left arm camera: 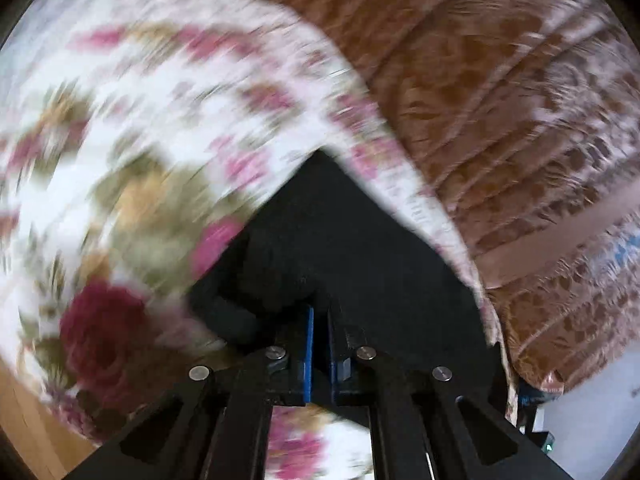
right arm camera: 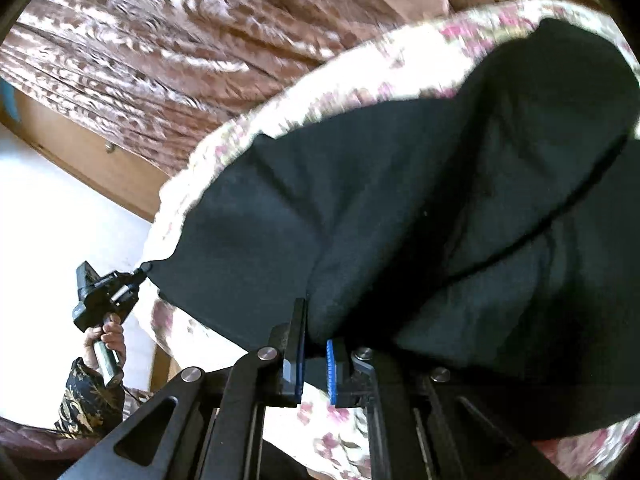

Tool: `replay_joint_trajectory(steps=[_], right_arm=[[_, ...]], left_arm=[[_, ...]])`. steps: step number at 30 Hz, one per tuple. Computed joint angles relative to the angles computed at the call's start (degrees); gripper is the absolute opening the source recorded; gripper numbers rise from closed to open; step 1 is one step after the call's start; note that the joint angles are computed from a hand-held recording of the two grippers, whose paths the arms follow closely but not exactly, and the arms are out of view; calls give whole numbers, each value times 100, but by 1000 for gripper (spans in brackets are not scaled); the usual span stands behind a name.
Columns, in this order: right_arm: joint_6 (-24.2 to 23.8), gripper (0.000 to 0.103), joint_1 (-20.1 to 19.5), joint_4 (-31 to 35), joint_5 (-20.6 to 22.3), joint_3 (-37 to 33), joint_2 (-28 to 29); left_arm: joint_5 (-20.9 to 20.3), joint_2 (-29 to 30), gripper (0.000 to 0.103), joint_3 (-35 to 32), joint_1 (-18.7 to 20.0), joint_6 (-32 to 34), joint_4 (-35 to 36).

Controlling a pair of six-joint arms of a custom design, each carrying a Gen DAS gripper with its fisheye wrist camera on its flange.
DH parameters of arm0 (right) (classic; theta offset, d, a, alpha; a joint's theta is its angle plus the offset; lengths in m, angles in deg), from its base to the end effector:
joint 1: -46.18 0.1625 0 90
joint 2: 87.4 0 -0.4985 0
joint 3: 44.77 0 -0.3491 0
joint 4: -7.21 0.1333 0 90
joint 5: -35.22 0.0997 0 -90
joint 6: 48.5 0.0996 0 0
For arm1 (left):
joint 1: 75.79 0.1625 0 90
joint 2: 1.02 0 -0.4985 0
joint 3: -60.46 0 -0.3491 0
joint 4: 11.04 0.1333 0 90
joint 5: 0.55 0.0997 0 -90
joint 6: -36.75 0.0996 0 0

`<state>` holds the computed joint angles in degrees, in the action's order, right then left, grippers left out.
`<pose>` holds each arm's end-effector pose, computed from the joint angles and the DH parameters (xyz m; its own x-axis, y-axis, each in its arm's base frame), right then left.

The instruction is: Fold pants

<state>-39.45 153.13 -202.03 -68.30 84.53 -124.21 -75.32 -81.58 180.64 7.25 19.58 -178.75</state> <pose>0.2558 -0.4621 0.0708 -0.9897 -0.0462 0.1354 -0.1060 0.8723 -0.4773 0.0991 -0.5041 0.4175 -0.9620 -0.2726 -0.0154 -0.1974 0.7335 -0.6504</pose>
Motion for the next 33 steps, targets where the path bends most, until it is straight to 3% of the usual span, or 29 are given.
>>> replay_joint_trajectory(steps=[14,18,21,24,26,29,31,33], right_arm=[[-19,7,74,12,-304,-10,108],[-1,7,-10,108,-221,-20,102],[101,12,-86,68,-62,12,91],[247,21,-178,-71,157,155,8],[328,26,-209,-101,199,228,-73],[400,30,-180,-95,115,358,-275],[410,31,-134,-167,-21,450,-395],[456,31,-61,-225,-326,531,-565]], left_arm=[[-72,-187,6,294,16,6,-215],[185,-94,9,134,64,-97,299],[372,-139,12,195,-38,-138,268],[911,-270,22,203,-306,-213,509],[1639,-357,35,281,-605,-181,559],[2711,-452,35,481,-1045,-83,380],[2897,-490,35,574,-1167,10,153],[2832,-473,35,670,-1286,217,-155]])
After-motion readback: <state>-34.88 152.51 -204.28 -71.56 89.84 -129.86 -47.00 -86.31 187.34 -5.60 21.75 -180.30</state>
